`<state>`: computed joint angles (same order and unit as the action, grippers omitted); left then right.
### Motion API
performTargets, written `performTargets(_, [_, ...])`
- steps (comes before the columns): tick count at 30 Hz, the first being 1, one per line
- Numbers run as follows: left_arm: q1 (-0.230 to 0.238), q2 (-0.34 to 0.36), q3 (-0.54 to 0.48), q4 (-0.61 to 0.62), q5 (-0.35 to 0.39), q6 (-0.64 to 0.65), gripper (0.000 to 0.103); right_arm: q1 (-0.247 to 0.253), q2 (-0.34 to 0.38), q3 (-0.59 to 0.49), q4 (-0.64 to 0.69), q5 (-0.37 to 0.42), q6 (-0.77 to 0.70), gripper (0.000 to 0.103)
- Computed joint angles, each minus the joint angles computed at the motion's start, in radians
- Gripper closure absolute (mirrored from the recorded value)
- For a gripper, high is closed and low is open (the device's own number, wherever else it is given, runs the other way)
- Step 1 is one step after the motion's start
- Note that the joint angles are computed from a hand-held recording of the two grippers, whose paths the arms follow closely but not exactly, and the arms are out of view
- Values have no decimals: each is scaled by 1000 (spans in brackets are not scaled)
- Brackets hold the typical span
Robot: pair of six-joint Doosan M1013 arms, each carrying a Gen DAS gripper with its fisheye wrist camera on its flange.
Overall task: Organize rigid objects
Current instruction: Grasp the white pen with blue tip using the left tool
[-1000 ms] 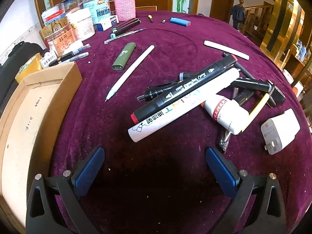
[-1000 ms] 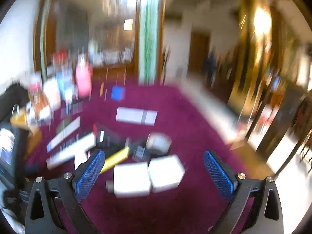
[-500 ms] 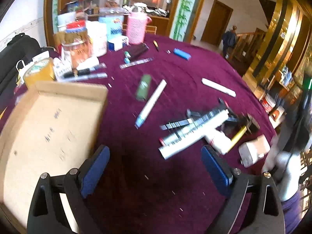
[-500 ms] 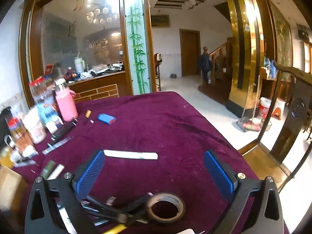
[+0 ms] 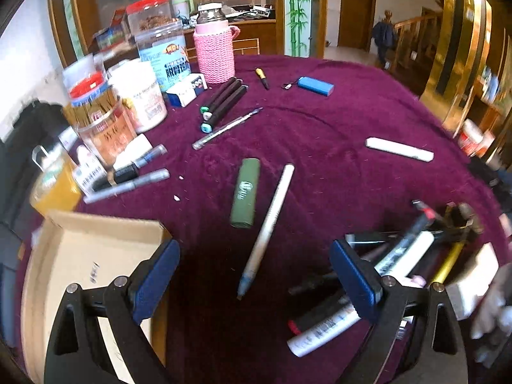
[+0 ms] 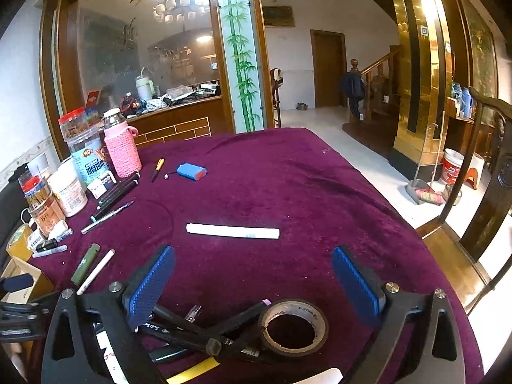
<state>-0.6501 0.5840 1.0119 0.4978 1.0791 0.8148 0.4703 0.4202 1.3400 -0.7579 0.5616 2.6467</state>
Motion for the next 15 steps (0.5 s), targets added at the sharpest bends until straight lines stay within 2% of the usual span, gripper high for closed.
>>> performTargets(8, [5,28,-23,-1,39,50,9,-3,8,-11,48,19,-40,4])
performTargets(9, [9,36,-34,-10,50,65,12,-2,8,-11,42,20,-34,4])
performTargets(11, [19,55,-65,-46,79,99,26,0,10,-14,31,29,-28,4])
performTargets(12, [24,64,-78,-66,93,112,41,1,12,-16,30,34,-28,4])
performTargets(13, [30,74,-94,-87,112,121,62,1,13,-18,32,37,-31,4])
performTargets(14, [38,86,-110,-119,132,130,67,1,16,-22,43,43,-43,4])
performTargets(15, [45,79,-99,-150,103,124,76,0,18,-25,54,47,-55,4])
